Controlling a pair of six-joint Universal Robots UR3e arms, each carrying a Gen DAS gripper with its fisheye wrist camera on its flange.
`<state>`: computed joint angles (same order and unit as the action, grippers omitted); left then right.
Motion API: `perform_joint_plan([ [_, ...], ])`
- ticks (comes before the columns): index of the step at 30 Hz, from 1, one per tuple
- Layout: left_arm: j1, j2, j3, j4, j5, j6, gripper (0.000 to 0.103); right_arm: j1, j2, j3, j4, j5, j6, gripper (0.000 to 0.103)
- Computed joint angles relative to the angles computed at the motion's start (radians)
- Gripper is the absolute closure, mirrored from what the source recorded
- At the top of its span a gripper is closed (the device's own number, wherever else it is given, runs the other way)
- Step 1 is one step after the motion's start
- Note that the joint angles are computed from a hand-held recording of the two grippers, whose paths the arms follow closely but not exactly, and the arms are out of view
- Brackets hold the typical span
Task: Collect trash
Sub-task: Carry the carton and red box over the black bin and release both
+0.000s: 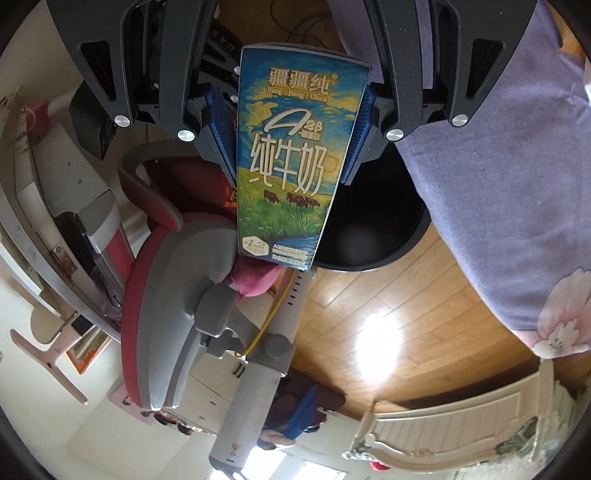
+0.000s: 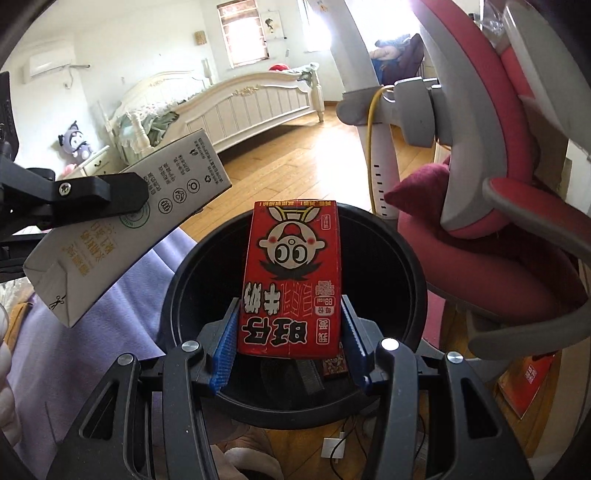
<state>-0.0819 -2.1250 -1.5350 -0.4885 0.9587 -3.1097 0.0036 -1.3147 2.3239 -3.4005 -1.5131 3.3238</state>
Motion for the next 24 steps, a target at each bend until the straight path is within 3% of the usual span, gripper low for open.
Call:
perform_joint_plan([
  [8, -0.018, -0.046, 0.064, -0.029, 0.026, -0.008, 0.048, -0.033, 0.023, -0.003, 0.007, 0.035, -0.013, 0.053],
  [9, -0.021, -0.045, 0.067, -0.03, 0.037, -0.009, 0.045, -0.039, 0.024, -0.001, 0.007, 0.044, -0.014, 0.052],
  [12, -0.027, -0.031, 0.05, -0.006, 0.072, -0.021, 0.022, -0.047, 0.018, 0.0, 0.018, 0.047, -0.008, 0.048],
  [13, -0.024, -0.022, 0.035, 0.013, 0.076, -0.024, 0.018, -0.05, 0.011, 0.002, 0.022, 0.048, -0.006, 0.039],
  [14, -0.019, -0.009, 0.012, 0.04, 0.075, -0.026, 0.018, -0.056, 0.005, 0.009, 0.013, 0.054, -0.004, 0.034],
  [19, 0.014, 0.107, -0.126, 0.133, 0.082, -0.028, 0.018, -0.047, -0.036, 0.032, 0.008, 0.058, -0.006, 0.034],
  [24, 0.109, 0.351, -0.386, 0.292, 0.106, -0.016, 0.015, -0.012, -0.088, 0.026, 0.006, 0.079, -0.025, 0.034],
])
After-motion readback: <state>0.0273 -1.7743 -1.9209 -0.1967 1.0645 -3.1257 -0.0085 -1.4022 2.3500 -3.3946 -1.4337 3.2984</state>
